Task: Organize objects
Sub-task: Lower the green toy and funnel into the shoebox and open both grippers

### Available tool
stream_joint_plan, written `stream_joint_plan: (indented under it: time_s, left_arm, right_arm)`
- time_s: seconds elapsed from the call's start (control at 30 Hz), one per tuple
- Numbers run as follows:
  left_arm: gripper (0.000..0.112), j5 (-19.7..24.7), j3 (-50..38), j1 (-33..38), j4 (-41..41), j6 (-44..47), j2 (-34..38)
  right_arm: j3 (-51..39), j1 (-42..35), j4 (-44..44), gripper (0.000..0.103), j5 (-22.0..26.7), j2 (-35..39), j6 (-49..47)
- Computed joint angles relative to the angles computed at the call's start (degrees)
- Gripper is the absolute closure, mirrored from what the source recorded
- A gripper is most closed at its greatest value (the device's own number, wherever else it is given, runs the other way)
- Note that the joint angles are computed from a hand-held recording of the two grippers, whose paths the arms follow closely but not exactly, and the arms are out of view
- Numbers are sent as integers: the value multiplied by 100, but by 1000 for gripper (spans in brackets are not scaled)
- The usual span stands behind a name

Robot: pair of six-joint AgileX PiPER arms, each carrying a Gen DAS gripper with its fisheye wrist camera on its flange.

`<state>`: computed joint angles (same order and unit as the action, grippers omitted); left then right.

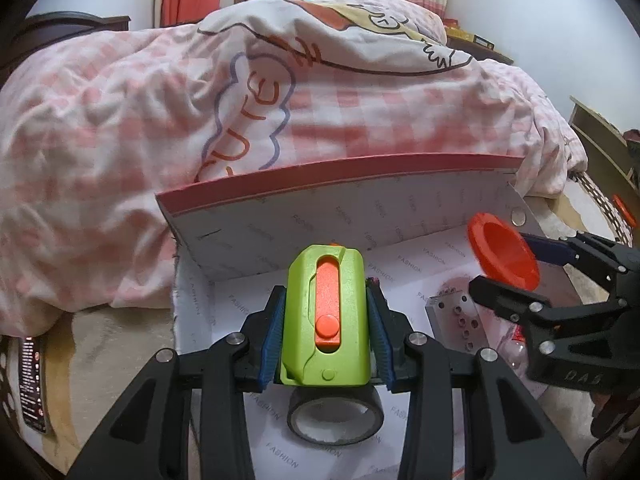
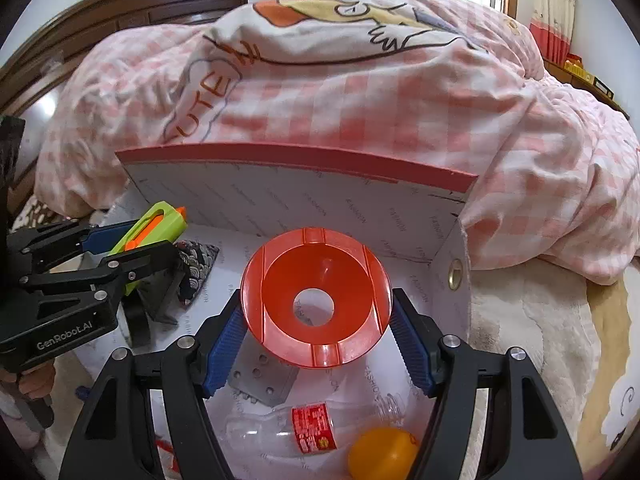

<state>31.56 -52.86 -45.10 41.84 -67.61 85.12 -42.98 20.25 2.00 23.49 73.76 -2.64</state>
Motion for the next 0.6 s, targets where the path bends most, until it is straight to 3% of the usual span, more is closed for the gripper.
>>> stream_joint_plan:
  time_s: [0.4,0.47,0.5,0.6]
  left_arm:
    - [73,77,-153,-101,444,-255,271]
    - [64,208,-235,-196,476,-200,345]
    - [55,297,-288,-235,456,-167,388]
    - [50,332,-346,-280,357,-93,431]
  right_arm:
    - [-66,249,-416,32,-57,373,364]
    - [-17,351,-761,32,-91,373,700]
    - [6,381,-863,32,-106,367,798]
    - [84,507,-1303,32,-103,318,1214]
